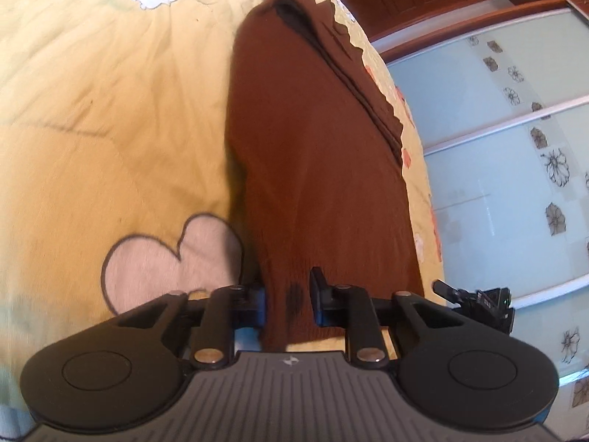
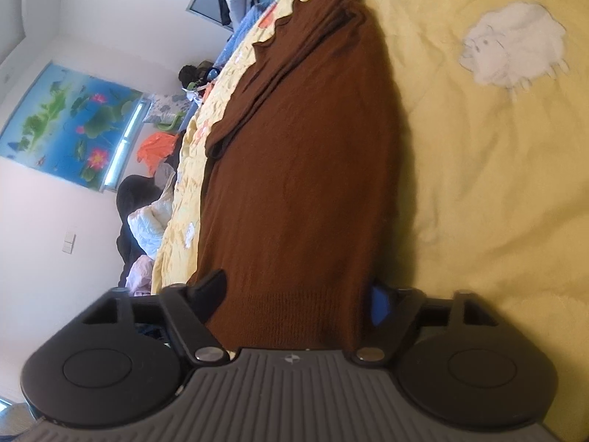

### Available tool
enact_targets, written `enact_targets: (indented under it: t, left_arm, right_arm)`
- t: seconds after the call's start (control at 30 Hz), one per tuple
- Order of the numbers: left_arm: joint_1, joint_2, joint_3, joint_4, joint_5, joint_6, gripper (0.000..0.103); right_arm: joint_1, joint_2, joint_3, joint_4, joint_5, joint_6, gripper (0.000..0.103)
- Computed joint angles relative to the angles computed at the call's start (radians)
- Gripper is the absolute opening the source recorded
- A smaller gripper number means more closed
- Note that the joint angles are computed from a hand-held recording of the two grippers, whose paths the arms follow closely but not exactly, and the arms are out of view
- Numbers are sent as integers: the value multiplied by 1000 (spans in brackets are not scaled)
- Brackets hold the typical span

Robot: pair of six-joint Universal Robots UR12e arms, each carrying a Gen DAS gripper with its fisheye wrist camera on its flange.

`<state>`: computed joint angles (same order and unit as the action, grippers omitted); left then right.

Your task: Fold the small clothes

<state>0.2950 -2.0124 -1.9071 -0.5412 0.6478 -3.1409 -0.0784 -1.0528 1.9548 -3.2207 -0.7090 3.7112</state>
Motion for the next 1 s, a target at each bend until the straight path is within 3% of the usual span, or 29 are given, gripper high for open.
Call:
enact_targets:
  t: [0.03, 0.07, 0.17, 0.3, 0.47, 0.57, 0.73, 0.83, 1.0]
  left_arm:
    - [-3, 5, -2, -1, 18, 9, 12]
    - [-8, 9, -3, -4, 37, 25, 8]
    - [-17, 20, -2, -4, 72, 58, 6]
    - [-19, 27, -1, 53, 76, 70, 6]
    - [-20, -2, 53, 184, -14, 30, 6]
    - [-33, -62, 142, 312, -50, -63, 6]
    - [-70, -201, 374, 459, -14, -239, 6]
    - [-106, -297, 550, 444, 41, -286, 6]
    - [-166, -450, 838, 325, 193, -293, 6]
  right_arm:
    - [-1, -2, 5, 6, -3, 0, 59]
    - [-2, -4, 8, 12, -6, 3, 49]
    - [-3, -13, 17, 69, -18, -29, 13]
    - [-3, -11, 31, 27, -25, -22, 13]
    - [-12, 1, 14, -104, 4, 55, 13]
    - [-17, 31, -48, -175, 18, 110, 13]
    - [-25, 124, -232, -279, 7, 203, 13]
    - [-34, 209, -386, -299, -7, 297, 13]
    - [-35, 343, -646, -137, -71, 342, 13]
